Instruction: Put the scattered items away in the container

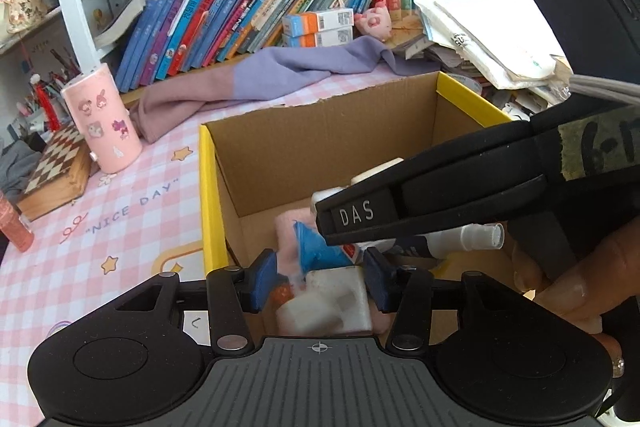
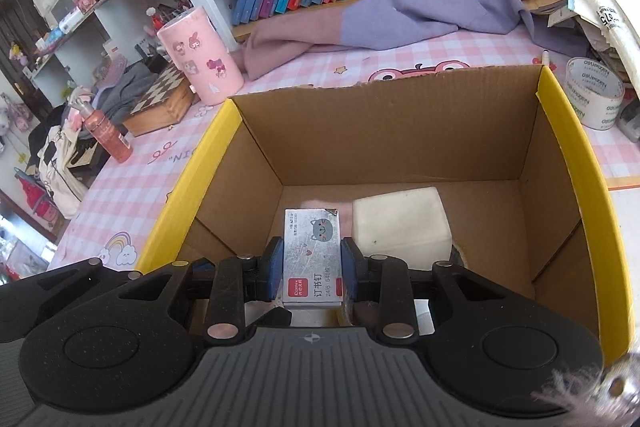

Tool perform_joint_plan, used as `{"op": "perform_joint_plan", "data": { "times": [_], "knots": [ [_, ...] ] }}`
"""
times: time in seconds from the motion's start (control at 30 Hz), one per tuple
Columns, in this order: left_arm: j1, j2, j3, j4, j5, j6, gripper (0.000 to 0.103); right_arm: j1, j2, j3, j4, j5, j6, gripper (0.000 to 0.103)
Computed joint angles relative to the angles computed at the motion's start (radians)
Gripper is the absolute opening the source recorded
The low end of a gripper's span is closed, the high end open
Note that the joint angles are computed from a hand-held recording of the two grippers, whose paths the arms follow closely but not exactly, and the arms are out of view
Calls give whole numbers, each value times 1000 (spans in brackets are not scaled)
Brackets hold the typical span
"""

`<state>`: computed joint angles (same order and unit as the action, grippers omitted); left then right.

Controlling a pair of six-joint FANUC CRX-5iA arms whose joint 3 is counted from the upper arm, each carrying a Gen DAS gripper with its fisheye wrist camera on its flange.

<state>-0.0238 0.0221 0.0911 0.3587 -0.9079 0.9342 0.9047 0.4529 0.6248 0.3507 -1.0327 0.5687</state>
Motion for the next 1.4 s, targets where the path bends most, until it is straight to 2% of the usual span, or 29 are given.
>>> {"op": "perform_joint_plan", "data": {
  "times": [0.27,0.47,0.73,0.83,1.03,1.27,1.4],
  "knots": [
    [5,-53,-43,2,45,24,54,22,-39,-67,98,53,-67,31],
    [37,-114,-96,66,80,14,56,54,-87,-145,242,79,-162,31],
    [105,-223,-185,114,159,31,75,121,-152,-281,506,50,-307,33],
    [141,-265,-223,138,177,28,78,151,-166,-316,580,31,-347,36],
    [232,-346,-287,175,162,6,88,218,-169,-325,619,-45,-395,37],
    [348,-420,-357,242,97,-60,91,304,-146,-307,633,-162,-464,41],
    [399,-454,-386,262,50,-98,92,354,-132,-303,653,-225,-505,48]
  ]
}}
